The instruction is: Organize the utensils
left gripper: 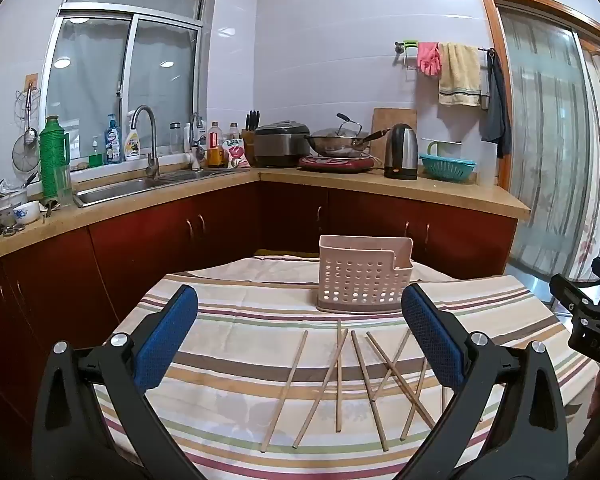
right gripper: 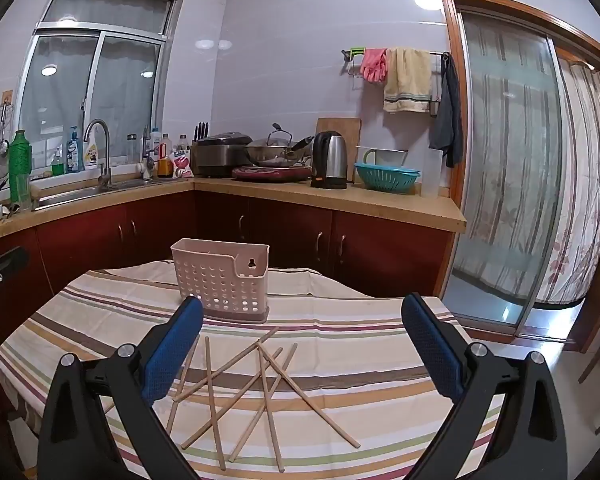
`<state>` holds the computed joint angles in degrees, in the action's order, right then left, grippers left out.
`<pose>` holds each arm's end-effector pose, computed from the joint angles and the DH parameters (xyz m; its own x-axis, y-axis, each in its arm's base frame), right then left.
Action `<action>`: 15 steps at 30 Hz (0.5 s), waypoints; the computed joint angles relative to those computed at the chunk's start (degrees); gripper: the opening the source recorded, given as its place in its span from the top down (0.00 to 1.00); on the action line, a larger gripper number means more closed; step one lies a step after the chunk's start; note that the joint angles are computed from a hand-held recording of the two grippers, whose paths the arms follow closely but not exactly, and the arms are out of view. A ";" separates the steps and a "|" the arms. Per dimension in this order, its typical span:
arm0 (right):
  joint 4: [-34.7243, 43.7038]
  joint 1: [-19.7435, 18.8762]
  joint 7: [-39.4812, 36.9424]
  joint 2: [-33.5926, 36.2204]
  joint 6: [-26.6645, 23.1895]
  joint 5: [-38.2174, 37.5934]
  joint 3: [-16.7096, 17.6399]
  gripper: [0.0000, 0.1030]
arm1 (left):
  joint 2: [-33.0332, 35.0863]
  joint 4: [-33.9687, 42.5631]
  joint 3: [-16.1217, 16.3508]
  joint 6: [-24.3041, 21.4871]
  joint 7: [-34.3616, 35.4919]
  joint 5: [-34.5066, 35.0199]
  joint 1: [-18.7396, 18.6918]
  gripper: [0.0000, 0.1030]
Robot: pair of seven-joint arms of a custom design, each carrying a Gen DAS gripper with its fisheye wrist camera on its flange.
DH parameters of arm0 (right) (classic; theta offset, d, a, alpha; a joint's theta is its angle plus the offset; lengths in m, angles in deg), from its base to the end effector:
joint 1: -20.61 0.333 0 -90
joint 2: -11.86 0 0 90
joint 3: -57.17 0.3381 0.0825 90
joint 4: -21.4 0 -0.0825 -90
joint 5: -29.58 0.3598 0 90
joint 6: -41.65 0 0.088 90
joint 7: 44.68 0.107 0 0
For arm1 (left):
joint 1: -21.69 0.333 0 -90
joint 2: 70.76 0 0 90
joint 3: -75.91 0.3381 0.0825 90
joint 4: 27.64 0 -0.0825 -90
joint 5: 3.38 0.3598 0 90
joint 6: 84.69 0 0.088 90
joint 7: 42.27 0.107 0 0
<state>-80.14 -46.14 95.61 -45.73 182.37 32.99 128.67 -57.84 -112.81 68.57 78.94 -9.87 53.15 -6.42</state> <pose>0.4447 0.3760 0.6617 -0.4473 -0.8935 0.0406 -0.2643 0.0886 -0.9604 0.5134 -0.4061 0.6892 -0.3687 -0.9295 -0.0055 -0.2712 0.1132 -0.9558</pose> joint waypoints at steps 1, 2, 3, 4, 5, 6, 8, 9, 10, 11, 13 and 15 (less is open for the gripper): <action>0.05 -0.01 -0.07 0.01 -0.05 -0.01 0.02 0.06 | 0.01 -0.05 -0.26 0.00 0.78 -0.74 0.20 0.04; 0.10 -0.02 -0.14 0.01 -0.11 -0.01 0.04 0.06 | -0.01 -0.08 -0.18 0.08 0.75 -0.70 0.15 0.04; 0.14 -0.04 -0.21 -0.02 -0.18 -0.02 0.05 0.06 | -0.04 -0.11 -0.09 0.07 0.63 -0.59 0.08 0.04; 0.16 -0.05 -0.30 -0.01 -0.25 0.00 0.06 0.06 | -0.06 -0.17 -0.08 0.15 0.65 -0.59 0.08 0.04; 0.13 -0.03 -0.35 -0.01 -0.26 0.05 0.05 0.06 | -0.06 -0.22 -0.09 0.19 0.81 -0.64 0.09 0.04; 0.09 -0.01 -0.34 -0.01 -0.26 0.11 0.02 0.06 | 0.04 -0.02 -0.14 -0.25 1.05 -0.89 0.06 0.04; 0.53 -0.23 -0.27 -0.20 -0.54 0.05 0.07 0.06 | -0.36 -0.16 -0.45 -0.67 1.83 -1.70 0.08 0.04; 0.42 -0.15 -0.42 -0.22 -0.47 0.11 0.02 0.06 | -0.20 0.06 -0.59 -0.68 2.32 -2.18 0.21 0.04; 0.37 -0.11 -0.50 -0.27 -0.49 0.14 -0.05 0.06 | -0.25 0.10 -0.56 -0.78 2.44 -2.29 0.17 0.04; 0.33 -0.09 -0.51 -0.36 -0.51 0.16 -0.14 0.06 | -0.29 0.18 -0.51 -0.95 2.48 -2.25 0.09 0.04; 0.16 -0.01 -0.46 -0.45 -0.37 0.22 -0.27 0.06 | -0.39 0.32 -0.45 -1.15 2.43 -2.06 0.01 0.04; 0.14 -0.01 -0.46 -0.40 -0.42 0.20 -0.28 0.06 | -0.68 -0.44 -0.31 -0.43 1.46 -1.55 0.20 0.04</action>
